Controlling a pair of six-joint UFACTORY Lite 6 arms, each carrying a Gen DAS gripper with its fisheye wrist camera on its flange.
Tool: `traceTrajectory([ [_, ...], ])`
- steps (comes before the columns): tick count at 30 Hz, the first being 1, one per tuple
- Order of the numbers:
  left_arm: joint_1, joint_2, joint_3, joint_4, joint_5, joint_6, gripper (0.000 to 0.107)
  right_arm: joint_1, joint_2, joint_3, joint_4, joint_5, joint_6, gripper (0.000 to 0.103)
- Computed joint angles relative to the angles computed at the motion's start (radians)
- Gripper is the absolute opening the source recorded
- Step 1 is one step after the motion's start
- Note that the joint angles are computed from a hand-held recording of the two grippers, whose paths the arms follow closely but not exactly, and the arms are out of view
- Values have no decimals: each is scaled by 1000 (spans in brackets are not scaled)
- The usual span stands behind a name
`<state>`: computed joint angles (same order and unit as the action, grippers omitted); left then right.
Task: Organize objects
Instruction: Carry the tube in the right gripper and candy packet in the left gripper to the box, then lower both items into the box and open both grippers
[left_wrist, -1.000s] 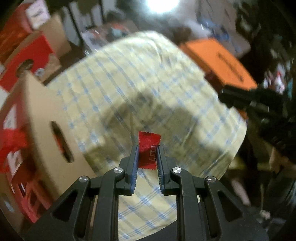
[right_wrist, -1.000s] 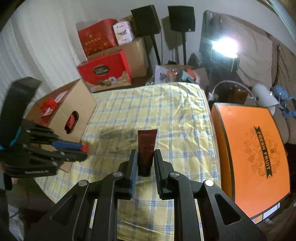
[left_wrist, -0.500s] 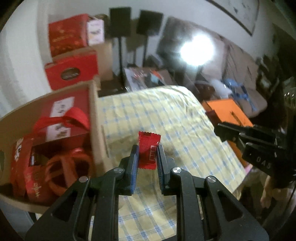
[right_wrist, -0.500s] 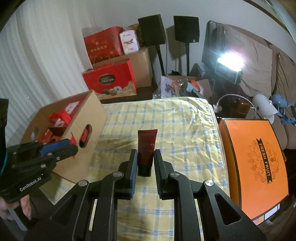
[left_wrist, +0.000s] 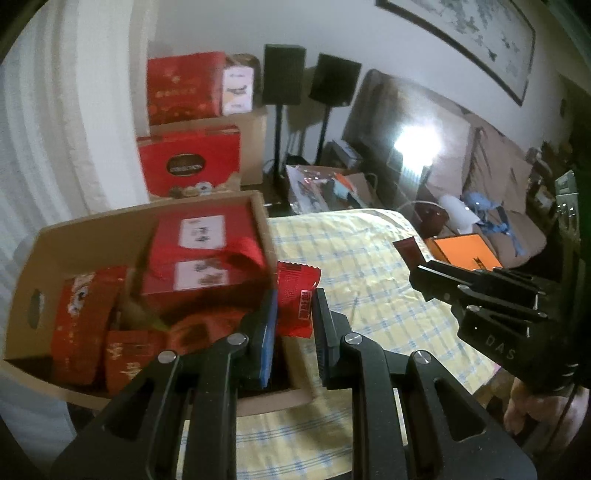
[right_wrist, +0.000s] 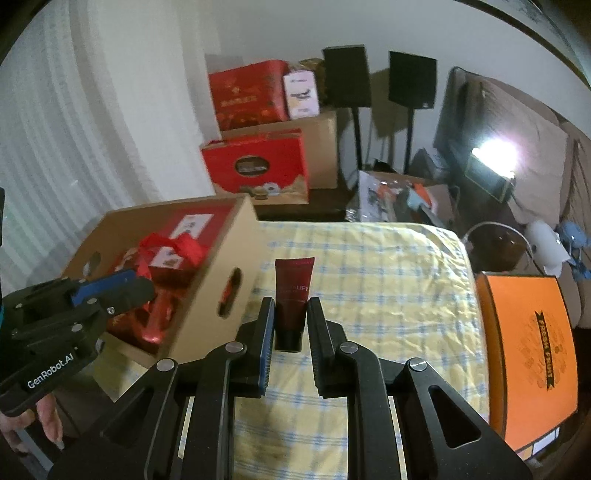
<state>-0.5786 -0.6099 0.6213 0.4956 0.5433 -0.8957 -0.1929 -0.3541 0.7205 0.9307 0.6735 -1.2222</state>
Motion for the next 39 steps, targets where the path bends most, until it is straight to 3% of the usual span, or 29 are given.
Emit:
traceTrajectory([
  [7, 175, -158, -64, -185, 38, 268, 17, 204, -30, 1, -68, -81, 166, 16],
  [19, 780, -278, -131, -815, 114, 1156, 17, 557, 61, 71, -185, -217, 433, 16],
  [24, 1030, -231, -132, -1017, 165, 1482, 17, 679, 161, 132, -213, -270, 505, 17],
  [29, 1196, -137, -119, -1142, 182, 1691, 17, 767, 280, 212, -204, -298, 533, 16],
  [39, 1258, 89, -68, -1240, 98, 1851, 17, 857, 493, 395, -232, -331, 587, 17],
])
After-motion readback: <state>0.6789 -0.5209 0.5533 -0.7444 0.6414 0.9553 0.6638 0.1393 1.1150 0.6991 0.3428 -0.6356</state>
